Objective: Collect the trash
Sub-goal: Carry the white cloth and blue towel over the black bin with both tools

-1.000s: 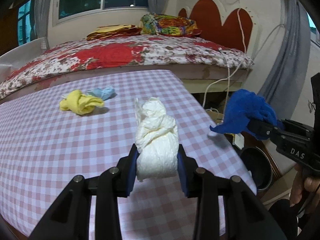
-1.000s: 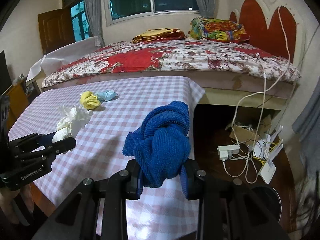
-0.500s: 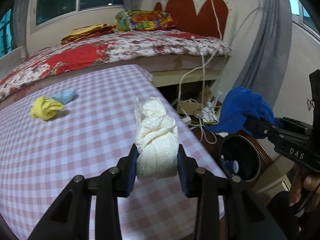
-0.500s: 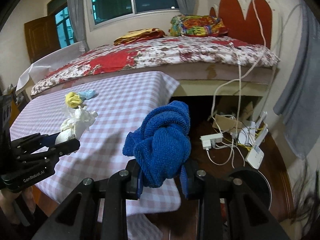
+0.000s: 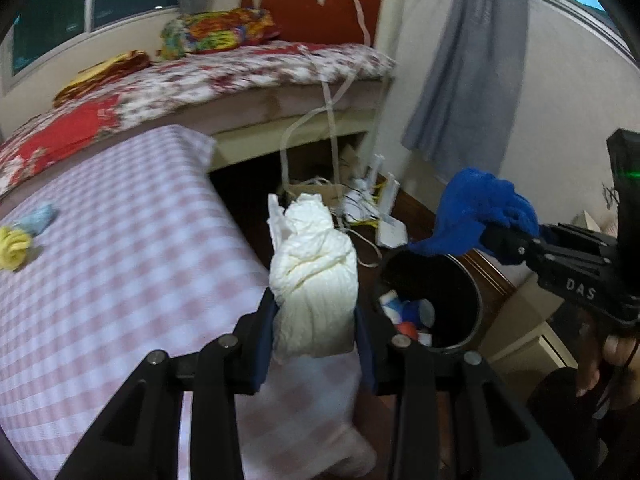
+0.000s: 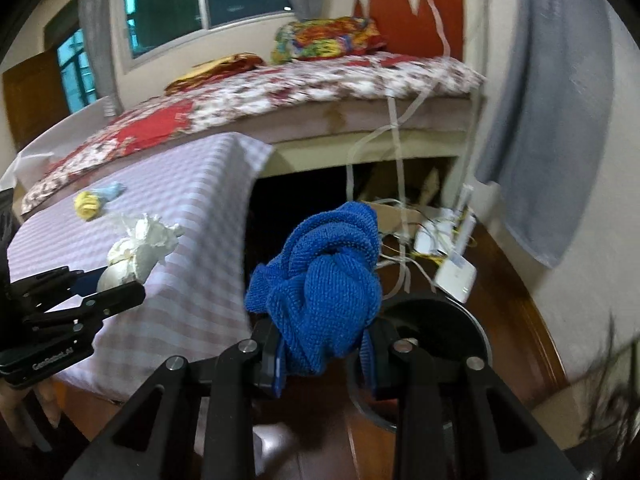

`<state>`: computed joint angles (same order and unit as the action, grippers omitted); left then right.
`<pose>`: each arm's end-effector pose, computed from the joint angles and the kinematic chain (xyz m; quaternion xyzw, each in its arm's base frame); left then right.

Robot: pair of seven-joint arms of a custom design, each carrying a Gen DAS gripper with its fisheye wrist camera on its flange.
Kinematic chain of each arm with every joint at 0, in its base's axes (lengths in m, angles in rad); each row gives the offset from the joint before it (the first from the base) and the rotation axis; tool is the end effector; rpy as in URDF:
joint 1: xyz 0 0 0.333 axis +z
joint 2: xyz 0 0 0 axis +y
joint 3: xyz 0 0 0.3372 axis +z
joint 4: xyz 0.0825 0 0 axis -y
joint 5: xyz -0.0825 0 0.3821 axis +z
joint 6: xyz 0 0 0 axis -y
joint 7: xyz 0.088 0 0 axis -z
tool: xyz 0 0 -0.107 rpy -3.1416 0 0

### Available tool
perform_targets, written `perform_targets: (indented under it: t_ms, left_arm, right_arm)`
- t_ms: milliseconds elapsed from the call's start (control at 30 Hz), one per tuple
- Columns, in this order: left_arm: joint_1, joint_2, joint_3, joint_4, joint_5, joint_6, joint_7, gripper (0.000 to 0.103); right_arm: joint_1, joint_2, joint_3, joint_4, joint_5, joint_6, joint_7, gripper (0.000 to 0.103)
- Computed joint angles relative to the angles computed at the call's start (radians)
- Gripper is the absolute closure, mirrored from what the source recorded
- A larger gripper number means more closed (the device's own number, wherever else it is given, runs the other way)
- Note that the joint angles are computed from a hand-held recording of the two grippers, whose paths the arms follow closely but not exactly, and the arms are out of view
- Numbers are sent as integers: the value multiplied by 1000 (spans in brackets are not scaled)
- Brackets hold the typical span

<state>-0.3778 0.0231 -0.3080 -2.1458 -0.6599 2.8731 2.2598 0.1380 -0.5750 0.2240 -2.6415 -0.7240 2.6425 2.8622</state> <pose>0.4730 -0.3409 0.4872 -0.3502 0.8570 -0.3658 0.0955 0.3594 0.1612 0.4963 -0.5177 0.7616 -0.2974 0.2519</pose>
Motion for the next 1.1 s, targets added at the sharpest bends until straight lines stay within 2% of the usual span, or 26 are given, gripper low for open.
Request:
perform_targets:
  t_ms: [267, 600, 733, 900, 1033, 1100]
  left_arm:
    - [-40, 55, -40, 46, 37, -39, 20, 65]
    - [-80, 171, -66, 128, 164, -95, -21, 65]
    - [-93, 231, -72, 179, 216, -122, -44, 65]
    - [-127, 330, -65, 269, 299, -183, -95, 65]
    - [-125, 387, -71, 329, 302, -251, -146, 65]
    - [-131, 404, -66, 343, 311, -261, -175, 65]
  right_arm:
    - [-2, -129, -60, -141, 65, -46, -61, 72]
    - [-49, -198, -119, -276, 130, 8, -172, 72]
    - [-74, -179, -144, -317, 155, 63, -234, 72]
    - [-116, -97, -183, -336, 190, 142, -335, 71]
    - [-160, -32, -190, -343, 208, 205, -398, 71]
    - [-180, -2, -182, -343, 212, 236, -418, 71]
